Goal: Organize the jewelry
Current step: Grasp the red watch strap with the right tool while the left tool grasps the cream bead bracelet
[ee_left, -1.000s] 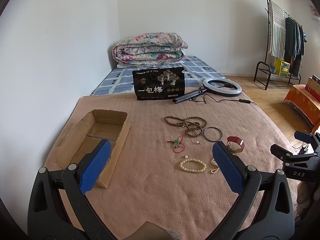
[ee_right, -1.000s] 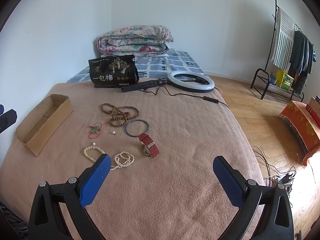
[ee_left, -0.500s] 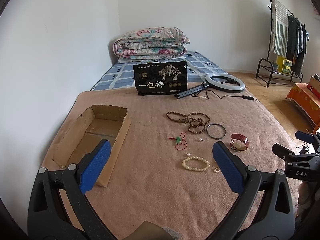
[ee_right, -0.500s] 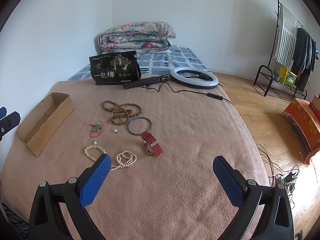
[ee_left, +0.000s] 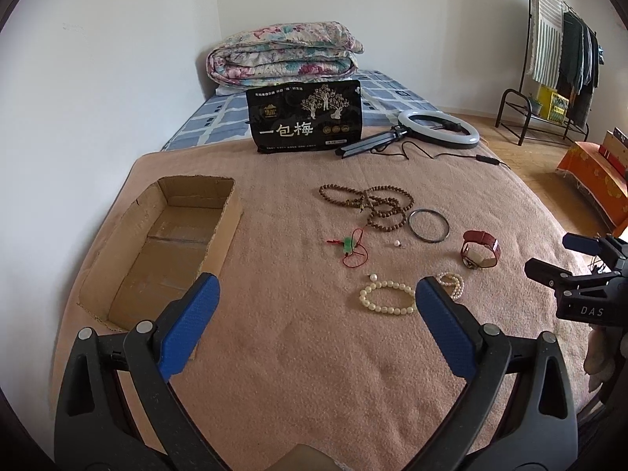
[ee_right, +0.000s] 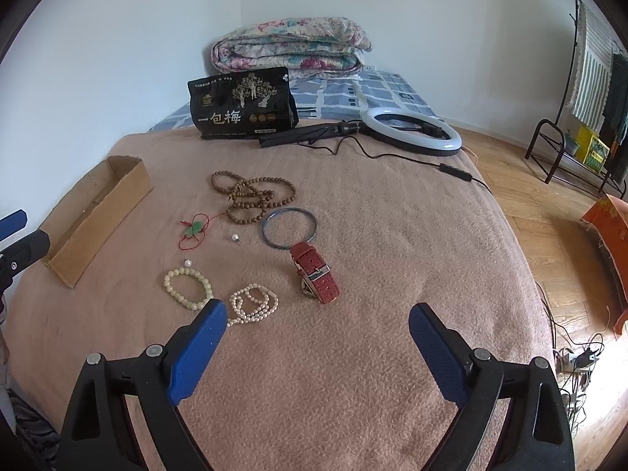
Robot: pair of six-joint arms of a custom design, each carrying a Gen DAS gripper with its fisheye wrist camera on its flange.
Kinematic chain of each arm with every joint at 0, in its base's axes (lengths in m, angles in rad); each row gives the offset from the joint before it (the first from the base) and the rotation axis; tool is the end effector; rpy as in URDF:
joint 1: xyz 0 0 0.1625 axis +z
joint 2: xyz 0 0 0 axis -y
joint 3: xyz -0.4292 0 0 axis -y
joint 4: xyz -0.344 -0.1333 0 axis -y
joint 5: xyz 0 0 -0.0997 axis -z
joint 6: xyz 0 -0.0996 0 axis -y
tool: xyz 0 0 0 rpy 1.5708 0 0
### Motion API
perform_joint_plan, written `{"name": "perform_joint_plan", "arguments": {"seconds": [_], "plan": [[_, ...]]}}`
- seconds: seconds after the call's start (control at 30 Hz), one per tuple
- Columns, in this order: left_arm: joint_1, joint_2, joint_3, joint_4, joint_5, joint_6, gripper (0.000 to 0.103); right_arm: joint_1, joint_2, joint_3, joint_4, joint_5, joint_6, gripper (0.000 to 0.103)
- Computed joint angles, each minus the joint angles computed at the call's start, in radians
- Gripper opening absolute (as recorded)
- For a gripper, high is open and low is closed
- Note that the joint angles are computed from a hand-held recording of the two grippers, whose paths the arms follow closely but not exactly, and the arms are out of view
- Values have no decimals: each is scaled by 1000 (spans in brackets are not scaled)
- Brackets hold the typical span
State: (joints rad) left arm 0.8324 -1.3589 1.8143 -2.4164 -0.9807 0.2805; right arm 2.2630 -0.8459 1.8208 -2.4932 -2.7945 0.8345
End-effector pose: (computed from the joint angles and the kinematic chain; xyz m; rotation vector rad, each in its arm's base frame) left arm -0.2124 -0.5137 0.3922 1.1206 2.3231 -0.6731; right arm 0.3978 -0.4177 0.1600 -0.1076 -2.0395 0.9518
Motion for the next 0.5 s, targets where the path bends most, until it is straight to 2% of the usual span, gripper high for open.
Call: {"name": "perform_joint_plan", "arguments": {"seconds": [0.1, 0.23, 0.33, 0.5], "plan": [[13, 21, -9, 35, -17, -1, 92, -19, -3, -5, -12, 27, -44, 94], [39, 55, -42, 131, -60, -27, 76, -40, -12, 0, -56, 62, -101, 94], [59, 82, -81, 209, -97, -62, 70, -64, -19, 3, -85, 111, -145, 80], [81, 130, -139, 298, -138, -110, 60, -94, -11, -3, -94, 127, -230, 79]]}}
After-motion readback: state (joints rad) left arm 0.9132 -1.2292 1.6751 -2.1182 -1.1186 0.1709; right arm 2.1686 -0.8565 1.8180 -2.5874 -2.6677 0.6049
